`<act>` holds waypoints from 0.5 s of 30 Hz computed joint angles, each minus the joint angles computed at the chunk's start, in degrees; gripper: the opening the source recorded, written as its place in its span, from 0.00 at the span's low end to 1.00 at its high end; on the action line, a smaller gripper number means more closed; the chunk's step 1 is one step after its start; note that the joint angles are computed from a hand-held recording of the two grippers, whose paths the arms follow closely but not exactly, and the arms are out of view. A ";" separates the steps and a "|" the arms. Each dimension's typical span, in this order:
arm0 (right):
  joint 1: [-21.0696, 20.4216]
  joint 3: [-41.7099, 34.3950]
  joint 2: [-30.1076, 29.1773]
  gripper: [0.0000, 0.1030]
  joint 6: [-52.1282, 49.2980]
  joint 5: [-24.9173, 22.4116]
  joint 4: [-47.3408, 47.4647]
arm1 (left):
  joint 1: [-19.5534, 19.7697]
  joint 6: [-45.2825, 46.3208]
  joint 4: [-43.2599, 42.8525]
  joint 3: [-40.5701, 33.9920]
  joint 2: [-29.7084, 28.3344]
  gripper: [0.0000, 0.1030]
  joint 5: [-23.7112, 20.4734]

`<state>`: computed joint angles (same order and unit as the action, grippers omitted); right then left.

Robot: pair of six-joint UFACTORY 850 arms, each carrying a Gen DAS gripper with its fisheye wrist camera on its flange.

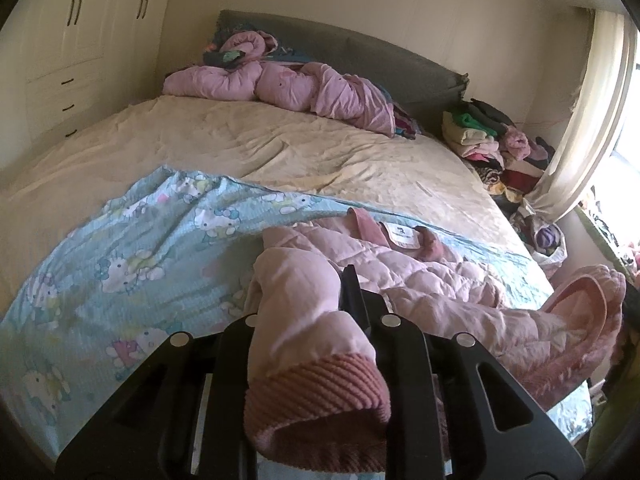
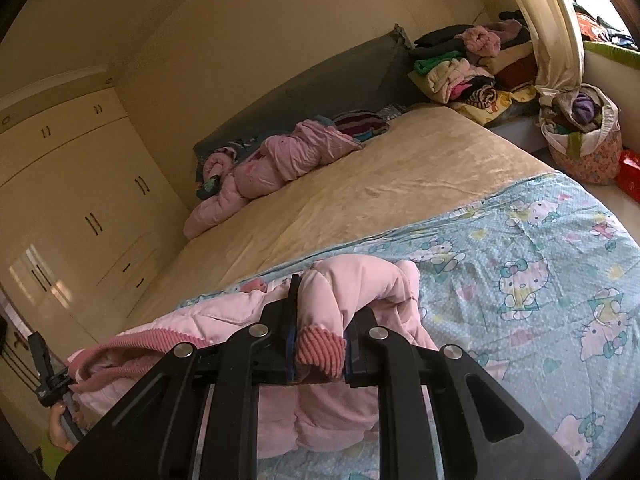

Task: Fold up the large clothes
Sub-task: 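Lift the hem with both tools and carry it toward the collar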

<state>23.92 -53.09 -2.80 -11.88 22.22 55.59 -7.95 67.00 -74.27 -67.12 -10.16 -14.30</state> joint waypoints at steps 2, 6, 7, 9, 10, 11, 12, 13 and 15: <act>-0.84 -1.15 -1.26 0.14 0.37 -0.62 -0.22 | -0.66 -2.23 2.48 -1.20 -1.11 0.14 1.35; -2.20 -3.55 -3.92 0.15 0.42 -1.68 -0.08 | -1.75 -8.90 9.54 -3.95 -3.77 0.14 3.64; -2.46 -3.97 -4.40 0.15 0.37 -1.91 -0.02 | -2.01 -11.57 12.28 -4.85 -4.65 0.14 4.09; -3.35 -5.29 -5.92 0.15 1.07 -2.80 -0.57 | -2.29 -15.85 16.50 -6.14 -5.93 0.14 4.49; -3.63 -5.66 -6.37 0.15 1.23 -3.00 -0.70 | -2.40 -17.10 17.69 -6.59 -6.42 0.14 4.67; -3.92 -6.20 -7.01 0.15 1.24 -3.22 -0.51 | -2.56 -18.77 19.47 -7.18 -6.98 0.14 4.85; -4.24 -6.77 -7.66 0.15 1.46 -3.57 -0.70 | -2.76 -20.27 21.35 -7.69 -7.50 0.14 5.27; -4.54 -7.16 -8.21 0.15 1.91 -3.75 -1.12 | -3.09 -23.54 25.18 -8.39 -8.18 0.14 5.85; -5.11 -8.00 -9.31 0.16 4.29 -4.27 -2.83 | -3.63 -29.89 32.05 -9.14 -9.05 0.14 6.69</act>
